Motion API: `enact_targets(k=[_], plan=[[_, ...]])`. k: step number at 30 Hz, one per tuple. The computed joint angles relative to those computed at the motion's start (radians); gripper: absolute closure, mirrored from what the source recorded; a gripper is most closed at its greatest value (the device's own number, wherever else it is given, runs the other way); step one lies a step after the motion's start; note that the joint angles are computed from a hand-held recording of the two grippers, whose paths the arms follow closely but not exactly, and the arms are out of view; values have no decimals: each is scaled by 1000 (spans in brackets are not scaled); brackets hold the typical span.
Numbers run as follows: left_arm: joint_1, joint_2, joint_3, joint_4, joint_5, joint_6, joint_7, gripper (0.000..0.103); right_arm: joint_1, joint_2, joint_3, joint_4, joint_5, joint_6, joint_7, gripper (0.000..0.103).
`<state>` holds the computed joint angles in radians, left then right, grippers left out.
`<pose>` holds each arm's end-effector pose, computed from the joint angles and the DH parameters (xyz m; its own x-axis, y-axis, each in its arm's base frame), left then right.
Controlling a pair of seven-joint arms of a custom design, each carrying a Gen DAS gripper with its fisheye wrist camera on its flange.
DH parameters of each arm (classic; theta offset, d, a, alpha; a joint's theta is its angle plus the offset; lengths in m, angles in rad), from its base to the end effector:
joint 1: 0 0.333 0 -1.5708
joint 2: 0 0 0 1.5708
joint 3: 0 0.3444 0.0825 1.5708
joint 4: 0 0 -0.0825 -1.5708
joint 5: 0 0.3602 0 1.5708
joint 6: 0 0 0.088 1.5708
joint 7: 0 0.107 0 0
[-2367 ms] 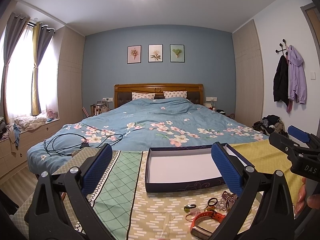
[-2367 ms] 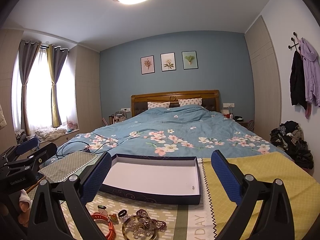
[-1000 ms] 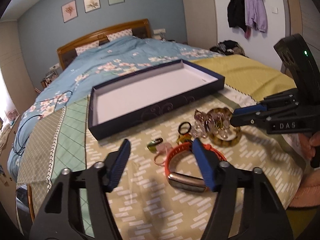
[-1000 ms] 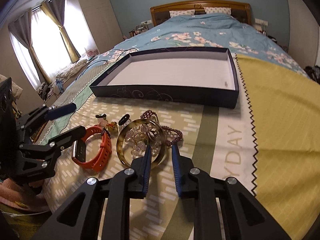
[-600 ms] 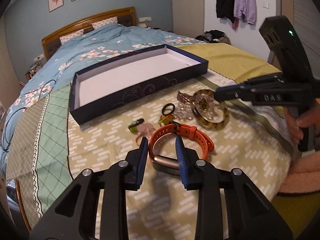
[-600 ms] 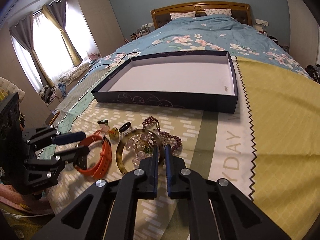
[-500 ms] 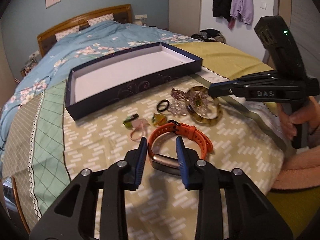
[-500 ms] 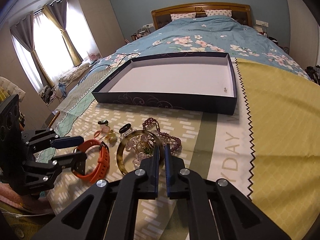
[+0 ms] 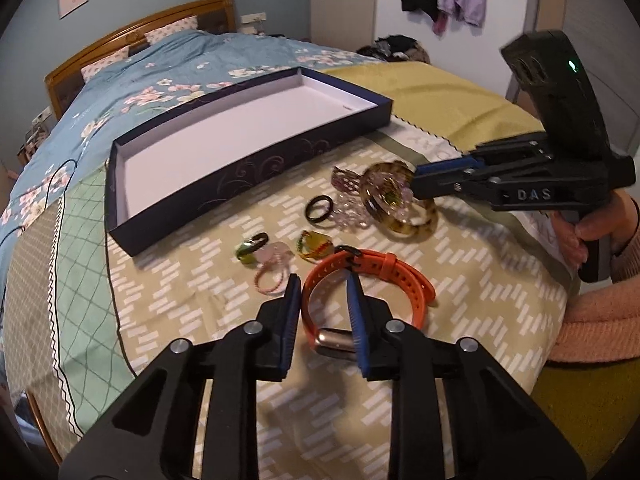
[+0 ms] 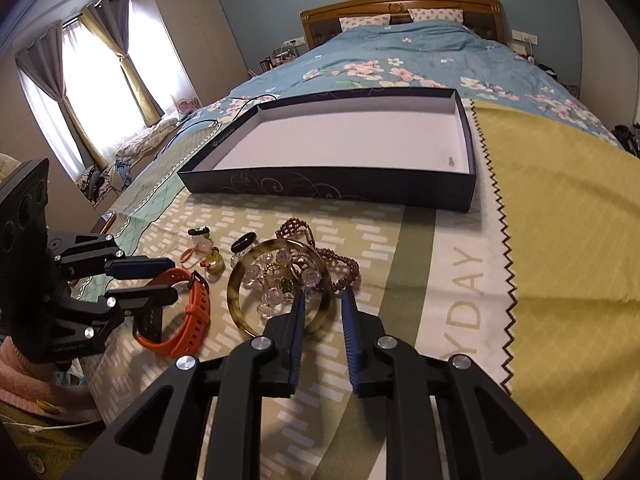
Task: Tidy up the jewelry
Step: 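Grasp the orange watch band with the left tool while the right tool grasps the tortoiseshell bangle, then carry the watch band into the box with the left tool while the right tool carries the bangle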
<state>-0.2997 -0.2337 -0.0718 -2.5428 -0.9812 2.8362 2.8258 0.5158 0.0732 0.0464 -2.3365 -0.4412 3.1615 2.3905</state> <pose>0.4223 -0.1194 0.4410 -0.6860 -0.7276 -0.0047 -0.5581 0.5304 -0.6381 0.4370 0.3203 0.4340 0.2704 -0.9267 -0.2609 -0.7752 -0.0489 -0.6298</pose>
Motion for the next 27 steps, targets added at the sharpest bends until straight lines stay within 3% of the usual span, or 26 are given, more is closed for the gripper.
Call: enact_targets(k=[2, 5, 8, 11, 13, 15, 23, 27], plan=[[0, 2, -4, -1, 8, 0, -5, 80, -5, 5, 9, 3, 13, -1, -19, 87], [6, 5, -13, -1, 34, 5, -39, 93, -4, 7, 11, 5, 33, -1, -38, 94], [1, 5, -13, -6, 31, 28, -55, 96, 19, -1, -24, 2, -22, 11, 5, 98], [-8, -3, -1, -9, 16, 37, -69, 98, 8, -11, -21, -8, -29, 29, 10, 98], [-8, -15, 20, 0, -16, -1, -74, 98, -16, -20, 5, -19, 24, 48, -34, 98], [-3, -23, 25, 5, -44, -1, -75, 98, 14, -25, -43, -10, -57, 54, 34, 98], [33, -10, 39, 80, -183, -9, -57, 97, -5, -20, -73, 59, -226, 46, 145, 98], [54, 14, 31, 140, -265, -2, -24, 102, -46, 6, -45, 113, -179, 34, 74, 98]])
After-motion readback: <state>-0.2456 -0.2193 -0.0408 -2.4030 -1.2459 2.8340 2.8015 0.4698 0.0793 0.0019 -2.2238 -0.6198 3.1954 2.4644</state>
